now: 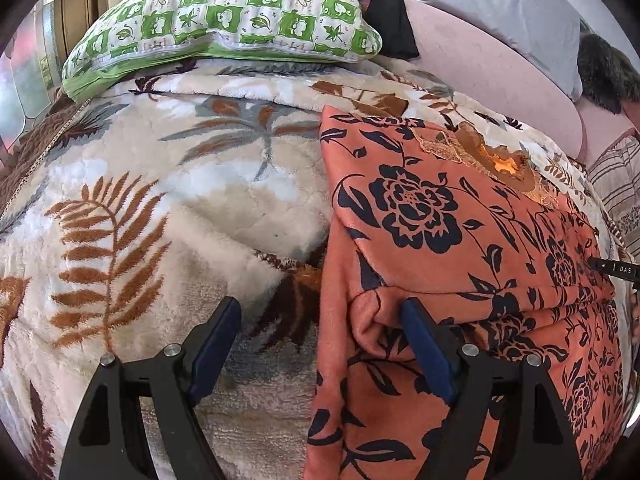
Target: Fold small clothes
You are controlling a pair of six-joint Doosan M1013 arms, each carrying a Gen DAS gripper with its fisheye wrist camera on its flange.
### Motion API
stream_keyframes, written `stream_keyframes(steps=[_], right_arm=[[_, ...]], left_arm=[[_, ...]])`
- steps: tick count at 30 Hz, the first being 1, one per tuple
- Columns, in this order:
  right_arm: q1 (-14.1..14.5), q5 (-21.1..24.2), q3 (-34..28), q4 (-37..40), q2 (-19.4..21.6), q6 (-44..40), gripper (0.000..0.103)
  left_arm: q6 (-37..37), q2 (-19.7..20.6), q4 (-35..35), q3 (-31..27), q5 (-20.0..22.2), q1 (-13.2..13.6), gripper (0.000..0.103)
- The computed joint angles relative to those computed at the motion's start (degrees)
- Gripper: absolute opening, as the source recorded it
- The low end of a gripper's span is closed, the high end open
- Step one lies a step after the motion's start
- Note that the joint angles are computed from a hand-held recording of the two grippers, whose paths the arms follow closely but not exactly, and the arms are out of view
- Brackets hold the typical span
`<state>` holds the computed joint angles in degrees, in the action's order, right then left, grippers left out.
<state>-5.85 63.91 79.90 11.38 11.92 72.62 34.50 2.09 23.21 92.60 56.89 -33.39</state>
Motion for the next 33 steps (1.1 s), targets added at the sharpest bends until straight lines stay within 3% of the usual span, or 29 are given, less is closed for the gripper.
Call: stream_keyframes(steps=[1, 3, 5, 6, 9, 11, 13, 14, 16, 20, 24, 28, 33], right_arm=[[-1.52, -0.19, 0.30, 3.89, -0.50, -0.47, 0.024], [-2.88, -6.62, 3.22, 6.83, -3.02, 2.45, 0.032], [-3.77, -11.59, 4.98, 9.11, -5.70, 2.37, 0.069], [-4.64, -12.39, 5.65, 13.93, -6.80, -0.89, 0.071], [-7.31, -4.64, 5.87, 30.43, -7.11, -10.57, 0.071], [-8.12, 2.85, 5.61, 37.00, -4.99, -11.63, 0.078], [-7.21, 6.57, 5.03, 32.29, -1.88, -4.49, 0.078], [-7.59, 7.24, 5.57, 31.70, -1.12, -1.99, 0.072], [-8.42, 4.43, 6.74, 34.69, -3.01, -2.59, 0.072], [-9.88, 4.09, 7.56, 37.88, -7.84, -9.38, 0.072], [-13.67, 6.66, 10.90, 38.44, -12.80, -12.95, 0.078], [-19.11, 15.13, 13.38, 34.56, -16.47, -15.64, 0.079], [-25.36, 23.63, 18.27, 29.30, -19.55, -18.70, 0.079]], left_arm=[[-0.11, -0.07, 0.07, 0.06, 0.02, -0.03, 0.083], [-0.29, 0.06, 0.20, -0.13, 0.34, -0.07, 0.083], [-0.46, 0.31, 0.68, -0.43, 0.83, -0.21, 0.083], [-0.46, 0.39, 0.87, -0.51, 0.99, -0.29, 0.083], [-0.39, 0.45, 0.83, -0.56, 1.03, -0.27, 0.083], [-0.44, 0.35, 0.49, -0.40, 0.62, -0.13, 0.083], [-0.62, 0.08, 0.33, -0.01, -0.19, -0.02, 0.083], [-0.68, -0.12, 0.20, 0.27, -0.70, 0.04, 0.083], [-0.47, -0.79, -0.42, 0.87, -1.56, 0.17, 0.083], [-0.76, -2.88, -1.24, 1.35, -0.88, -1.11, 0.083], [-0.41, -7.68, -0.68, 3.60, -0.91, -5.32, 0.083], [-3.26, -12.89, -1.43, 7.37, 0.22, -10.61, 0.083], [-9.05, -16.23, -7.39, 12.20, 1.76, -14.53, 0.083]])
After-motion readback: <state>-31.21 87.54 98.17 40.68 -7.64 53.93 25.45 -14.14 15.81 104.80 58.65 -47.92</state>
